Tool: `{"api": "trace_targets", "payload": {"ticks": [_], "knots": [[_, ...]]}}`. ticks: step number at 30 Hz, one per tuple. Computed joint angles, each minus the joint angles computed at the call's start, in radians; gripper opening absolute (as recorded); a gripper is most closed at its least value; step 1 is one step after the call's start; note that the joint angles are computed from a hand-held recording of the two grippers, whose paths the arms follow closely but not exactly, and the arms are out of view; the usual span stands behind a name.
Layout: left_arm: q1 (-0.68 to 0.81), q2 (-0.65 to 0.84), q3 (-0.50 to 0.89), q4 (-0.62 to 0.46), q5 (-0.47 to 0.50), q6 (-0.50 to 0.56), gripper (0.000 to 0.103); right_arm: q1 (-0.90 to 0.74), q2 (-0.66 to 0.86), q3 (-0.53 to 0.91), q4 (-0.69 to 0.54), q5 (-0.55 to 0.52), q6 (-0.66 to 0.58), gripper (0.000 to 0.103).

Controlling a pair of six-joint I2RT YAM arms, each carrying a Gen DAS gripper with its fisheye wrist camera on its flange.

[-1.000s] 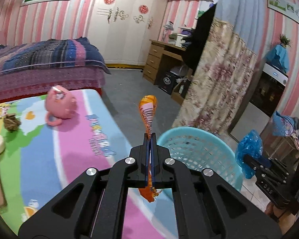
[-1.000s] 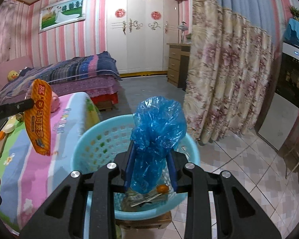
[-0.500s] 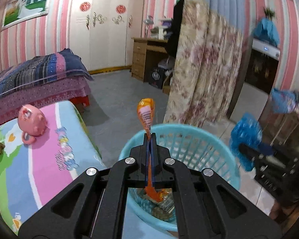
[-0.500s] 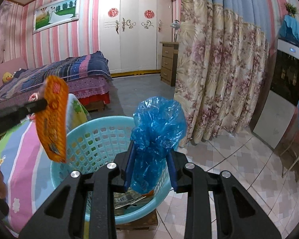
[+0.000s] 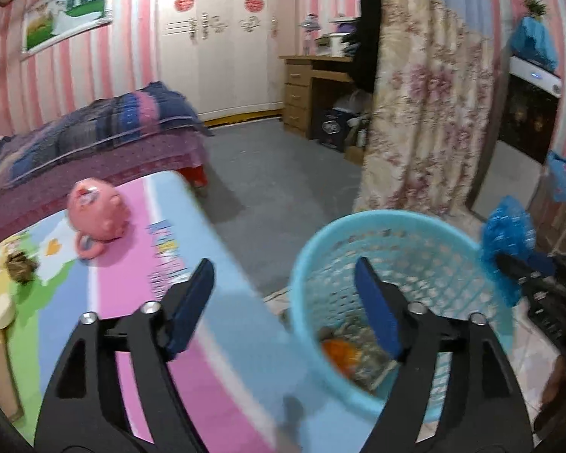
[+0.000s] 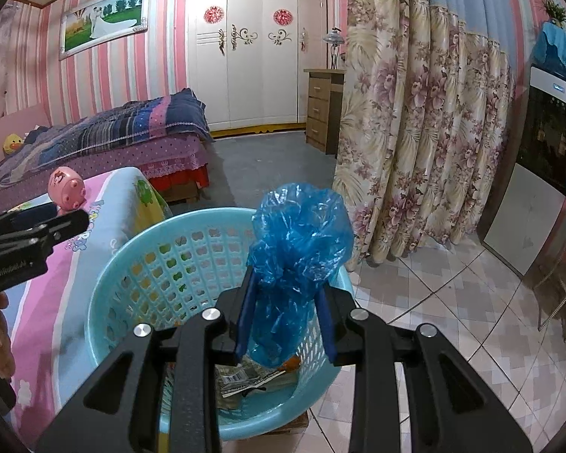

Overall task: Collect trash
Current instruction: 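Open both tools to drop the chip bag and plastic bag into the basket, then move both open tools back toward the items on the table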

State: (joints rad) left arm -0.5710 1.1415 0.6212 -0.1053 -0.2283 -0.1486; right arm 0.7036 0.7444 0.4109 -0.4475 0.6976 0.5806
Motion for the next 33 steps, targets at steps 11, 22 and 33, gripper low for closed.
{"api": "trace_targets", "payload": {"ticks": [11, 22, 33], "knots": [[0.170, -0.081, -0.058, -0.064, 0.054, 0.004, 0.093, -0.010, 0.146, -0.004, 0.128, -0.027, 0.027, 0.031], [0.195, -0.124, -0.051, -0.093, 0.085, 0.015, 0.096, -0.018, 0.287, 0.030, 0.214, 0.012, 0.026, 0.078], [0.342, -0.261, -0.063, -0.187, 0.143, 0.126, 0.096, 0.172, 0.289, 0.114, 0.016, 0.137, 0.205, 0.093]]}}
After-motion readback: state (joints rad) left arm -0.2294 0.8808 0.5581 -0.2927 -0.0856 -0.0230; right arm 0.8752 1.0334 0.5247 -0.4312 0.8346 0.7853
